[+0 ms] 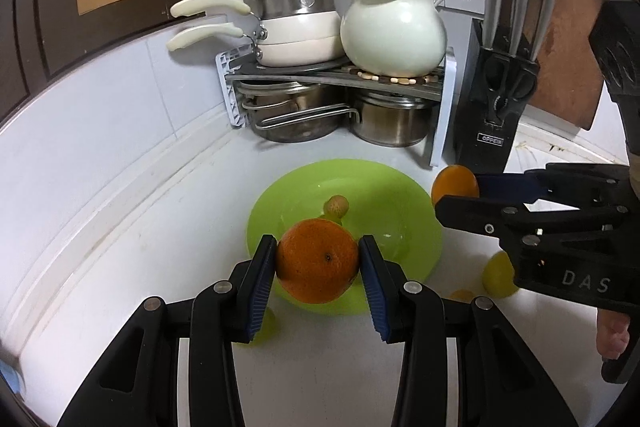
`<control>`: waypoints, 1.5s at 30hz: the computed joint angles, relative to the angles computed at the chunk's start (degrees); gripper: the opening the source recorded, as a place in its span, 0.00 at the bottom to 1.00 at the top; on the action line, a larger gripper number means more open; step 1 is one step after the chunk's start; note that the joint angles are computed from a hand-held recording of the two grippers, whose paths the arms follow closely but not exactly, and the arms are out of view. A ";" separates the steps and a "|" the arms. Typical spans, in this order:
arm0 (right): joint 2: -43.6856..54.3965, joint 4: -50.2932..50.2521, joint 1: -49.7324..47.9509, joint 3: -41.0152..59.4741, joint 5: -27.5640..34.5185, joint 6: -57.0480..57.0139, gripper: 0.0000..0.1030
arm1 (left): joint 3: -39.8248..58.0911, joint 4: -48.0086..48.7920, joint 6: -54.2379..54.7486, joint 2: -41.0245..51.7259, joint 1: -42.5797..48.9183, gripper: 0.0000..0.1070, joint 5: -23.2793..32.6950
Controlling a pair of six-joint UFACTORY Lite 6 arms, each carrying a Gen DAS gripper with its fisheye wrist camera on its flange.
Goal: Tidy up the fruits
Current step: 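Carry both held oranges over the green plate and open both tools, then pull both open tools back from the plate toward the remaining fruits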
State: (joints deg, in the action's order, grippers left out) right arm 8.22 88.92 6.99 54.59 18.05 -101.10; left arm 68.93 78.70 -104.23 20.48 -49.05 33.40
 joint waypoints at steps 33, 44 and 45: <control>32.62 -35.95 2.18 33.24 0.17 41.95 0.37 | 18.09 -14.00 15.98 20.30 12.78 0.39 -12.64; 26.31 -27.68 1.70 25.79 -1.88 33.93 0.43 | 12.61 -6.25 6.55 14.98 11.26 0.51 -10.91; 25.03 -25.20 1.56 24.24 -2.15 31.38 0.43 | 11.74 -5.24 5.39 14.10 10.89 0.51 -10.58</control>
State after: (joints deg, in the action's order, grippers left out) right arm 33.25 63.72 8.55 78.83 15.90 -69.72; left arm 80.67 73.46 -98.84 34.58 -38.16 22.82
